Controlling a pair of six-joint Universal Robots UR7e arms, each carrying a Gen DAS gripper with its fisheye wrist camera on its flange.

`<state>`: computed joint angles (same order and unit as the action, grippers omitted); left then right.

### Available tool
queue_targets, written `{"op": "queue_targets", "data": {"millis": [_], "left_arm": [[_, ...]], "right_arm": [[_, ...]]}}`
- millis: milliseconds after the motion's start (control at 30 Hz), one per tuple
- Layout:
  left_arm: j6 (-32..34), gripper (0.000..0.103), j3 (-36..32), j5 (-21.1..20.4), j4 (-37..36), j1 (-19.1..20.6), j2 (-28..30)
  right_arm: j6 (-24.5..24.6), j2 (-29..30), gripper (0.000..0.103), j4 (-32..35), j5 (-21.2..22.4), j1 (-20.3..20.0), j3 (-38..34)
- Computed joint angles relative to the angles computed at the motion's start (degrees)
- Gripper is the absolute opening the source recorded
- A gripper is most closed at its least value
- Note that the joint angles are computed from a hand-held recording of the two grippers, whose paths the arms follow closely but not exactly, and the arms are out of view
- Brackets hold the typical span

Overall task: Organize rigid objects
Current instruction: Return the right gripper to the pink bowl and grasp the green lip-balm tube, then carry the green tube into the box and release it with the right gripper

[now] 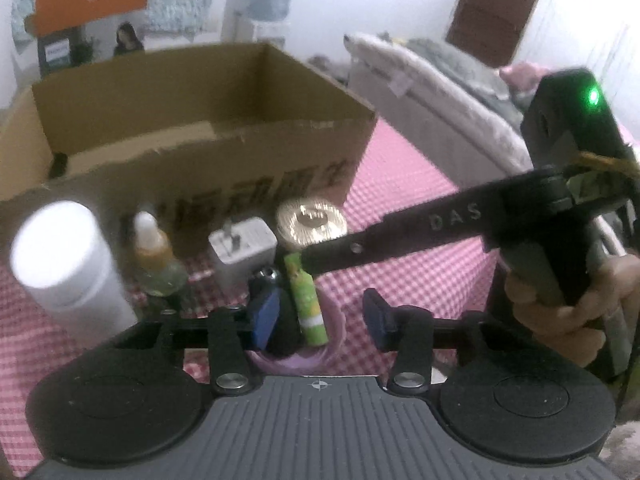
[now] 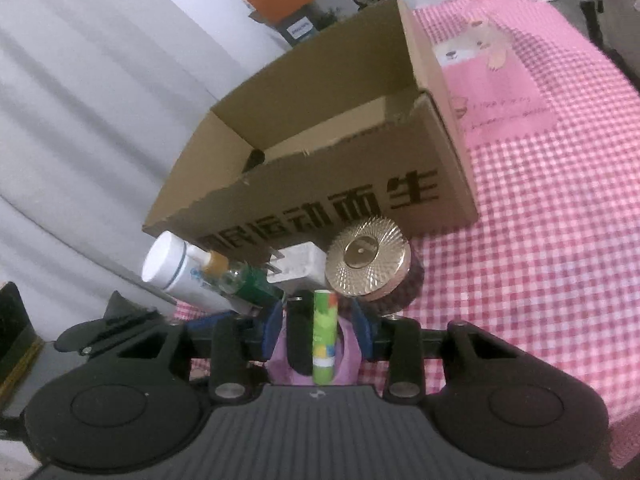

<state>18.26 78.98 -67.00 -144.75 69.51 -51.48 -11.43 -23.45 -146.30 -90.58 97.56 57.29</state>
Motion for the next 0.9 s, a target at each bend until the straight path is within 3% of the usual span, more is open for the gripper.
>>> {"op": "queue_targets", "data": {"millis": [100, 200, 400, 733, 900], "left_arm": [[-0.69, 0.029, -1.57, 0.05, 2.42, 0.26, 1.16], [-1.13, 0.023, -1.45, 1.04, 2.96, 0.0, 1.73], [-1.06, 0.023, -2.92, 3.2, 4.03, -0.21, 3.59], [0.41, 0.024, -2.43, 5.22, 1.2, -0.64, 4.43], [0.76, 0.018, -1.47, 6.56, -0.89, -0.8, 4.53]], "right_arm": [[-1.31, 0.86, 0.033, 1.58, 1.38, -0.35, -1.27], [-3.34, 1.98, 0.029, 1.66, -0.27, 0.08, -2.31], [-5.73, 3.32, 0.016, 0.51, -0.52, 0.0, -2.84], [-7.64, 4.09, 0.017, 0.14, -0.54, -0.26, -3.49], [-7.81, 3.87, 0.017, -1.43, -0.57, -0.21, -2.35]]}}
